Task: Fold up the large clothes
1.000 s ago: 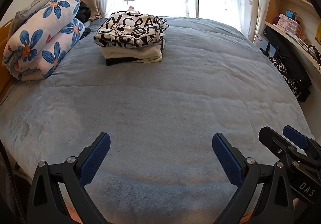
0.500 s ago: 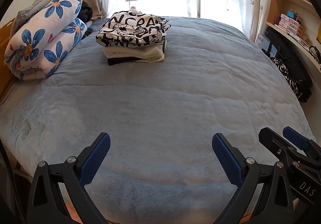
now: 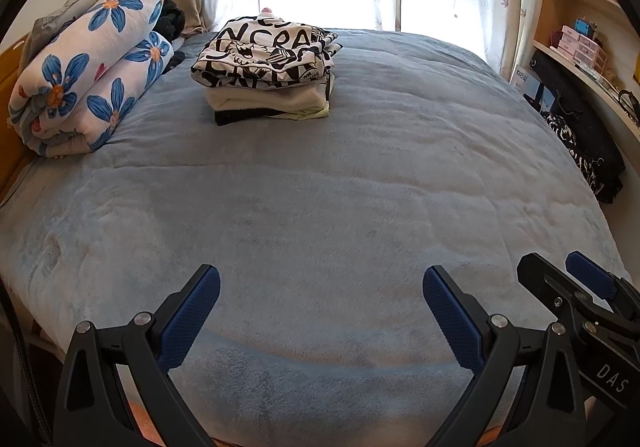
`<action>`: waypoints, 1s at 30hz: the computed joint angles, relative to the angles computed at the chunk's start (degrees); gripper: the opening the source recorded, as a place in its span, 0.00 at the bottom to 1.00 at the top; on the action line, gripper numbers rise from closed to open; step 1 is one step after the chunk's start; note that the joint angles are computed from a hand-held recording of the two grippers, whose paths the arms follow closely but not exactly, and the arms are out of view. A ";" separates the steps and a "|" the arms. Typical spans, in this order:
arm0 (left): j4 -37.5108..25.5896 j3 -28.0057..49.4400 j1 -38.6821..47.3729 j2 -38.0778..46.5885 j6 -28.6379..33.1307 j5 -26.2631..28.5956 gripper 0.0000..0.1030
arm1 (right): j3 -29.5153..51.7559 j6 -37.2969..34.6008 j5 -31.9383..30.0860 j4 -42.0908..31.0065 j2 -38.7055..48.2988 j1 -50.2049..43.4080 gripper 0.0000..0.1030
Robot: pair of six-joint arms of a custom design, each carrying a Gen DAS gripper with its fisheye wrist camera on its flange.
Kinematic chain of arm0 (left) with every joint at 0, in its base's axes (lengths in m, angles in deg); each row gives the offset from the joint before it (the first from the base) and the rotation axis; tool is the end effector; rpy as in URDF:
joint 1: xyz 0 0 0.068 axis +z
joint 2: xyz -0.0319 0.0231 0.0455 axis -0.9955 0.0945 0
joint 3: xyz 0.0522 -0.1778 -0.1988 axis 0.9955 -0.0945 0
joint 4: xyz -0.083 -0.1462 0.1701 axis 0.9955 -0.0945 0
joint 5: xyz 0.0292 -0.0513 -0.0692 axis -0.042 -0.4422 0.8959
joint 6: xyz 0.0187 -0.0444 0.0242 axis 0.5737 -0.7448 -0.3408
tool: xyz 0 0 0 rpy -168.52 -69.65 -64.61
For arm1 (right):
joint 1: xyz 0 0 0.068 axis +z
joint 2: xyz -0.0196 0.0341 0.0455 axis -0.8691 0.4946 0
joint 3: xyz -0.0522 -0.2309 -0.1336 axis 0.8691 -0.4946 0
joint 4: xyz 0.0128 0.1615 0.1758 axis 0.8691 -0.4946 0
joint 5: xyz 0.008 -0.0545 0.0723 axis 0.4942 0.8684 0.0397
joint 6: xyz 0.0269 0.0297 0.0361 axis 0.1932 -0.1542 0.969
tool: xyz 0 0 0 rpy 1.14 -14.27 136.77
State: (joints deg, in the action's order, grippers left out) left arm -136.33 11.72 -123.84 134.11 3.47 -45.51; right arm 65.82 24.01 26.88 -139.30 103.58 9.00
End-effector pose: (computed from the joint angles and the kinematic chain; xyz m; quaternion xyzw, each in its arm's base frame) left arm 0.2265 -0.1806 0.3272 0.2239 0.9186 -0.0922 0.3123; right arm 0.0840 0.1565 0.3138 0.2648 0.8975 0.0109 0.3524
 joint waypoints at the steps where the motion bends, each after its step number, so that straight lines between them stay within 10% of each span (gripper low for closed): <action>1: -0.01 -0.02 0.04 0.00 0.02 0.00 0.98 | -0.03 -0.04 -0.01 0.09 0.00 -0.05 0.83; 30: 0.51 0.16 0.96 0.22 1.71 0.19 0.96 | -0.47 -0.26 0.00 0.58 -0.15 -0.19 0.83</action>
State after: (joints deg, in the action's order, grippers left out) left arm -135.81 11.88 -122.88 134.33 5.18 -45.32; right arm 65.35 23.75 26.88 -138.72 103.43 8.81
